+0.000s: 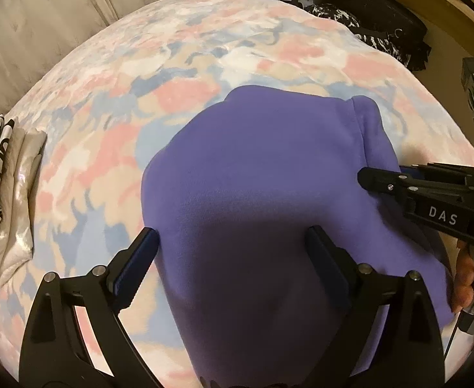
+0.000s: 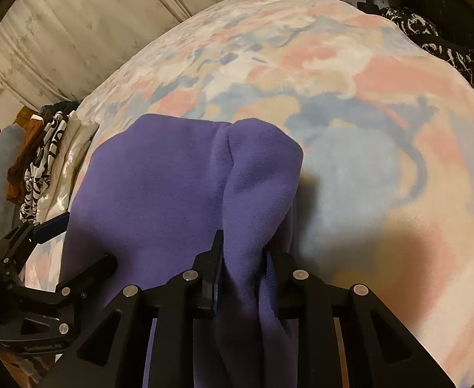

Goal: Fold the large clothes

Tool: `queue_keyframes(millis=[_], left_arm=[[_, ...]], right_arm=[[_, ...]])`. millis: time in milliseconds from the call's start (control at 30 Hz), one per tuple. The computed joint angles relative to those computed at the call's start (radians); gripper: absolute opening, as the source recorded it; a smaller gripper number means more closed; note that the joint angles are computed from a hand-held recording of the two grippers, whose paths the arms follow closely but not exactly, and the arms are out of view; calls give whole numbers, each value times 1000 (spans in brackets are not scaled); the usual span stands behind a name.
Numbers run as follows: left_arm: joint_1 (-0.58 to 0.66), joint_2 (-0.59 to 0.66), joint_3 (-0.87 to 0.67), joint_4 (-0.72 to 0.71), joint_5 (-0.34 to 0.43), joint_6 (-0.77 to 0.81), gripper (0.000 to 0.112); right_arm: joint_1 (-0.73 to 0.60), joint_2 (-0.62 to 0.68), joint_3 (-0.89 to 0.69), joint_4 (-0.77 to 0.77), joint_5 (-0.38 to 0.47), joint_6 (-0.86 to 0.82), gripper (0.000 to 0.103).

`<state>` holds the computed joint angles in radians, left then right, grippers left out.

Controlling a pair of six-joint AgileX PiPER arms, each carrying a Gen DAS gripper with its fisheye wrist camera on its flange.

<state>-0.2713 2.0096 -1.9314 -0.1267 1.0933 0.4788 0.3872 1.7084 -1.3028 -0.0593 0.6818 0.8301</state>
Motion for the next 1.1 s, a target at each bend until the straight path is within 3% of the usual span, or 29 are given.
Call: queue_keyframes(millis=[133,333,467,633,800,933,1100], left_arm=[[24,-7,-33,-32,66,7,92],[55,-170,122,-30,4,43,92],[106,-279,247,-79,12,92,91],[158,-387,417,-128,-15,153,89],[196,-386,474,-182,17,202,91],[232,-413,564,-247,-20,287,91],[271,-385,581,-322,-8,314,91]], right_arm=[[26,-26,-47,-44,97,42,41],[136,-150,-87,-156,230,159,41],[247,-193,-128,-199,308,194,41],[372,-187,-114,-213,335,246,41],[447,-140,-69,-239,402,306,41],[536,-127,-75,-313,471,380,40],[593,-91,-67,-383,478,461,40]])
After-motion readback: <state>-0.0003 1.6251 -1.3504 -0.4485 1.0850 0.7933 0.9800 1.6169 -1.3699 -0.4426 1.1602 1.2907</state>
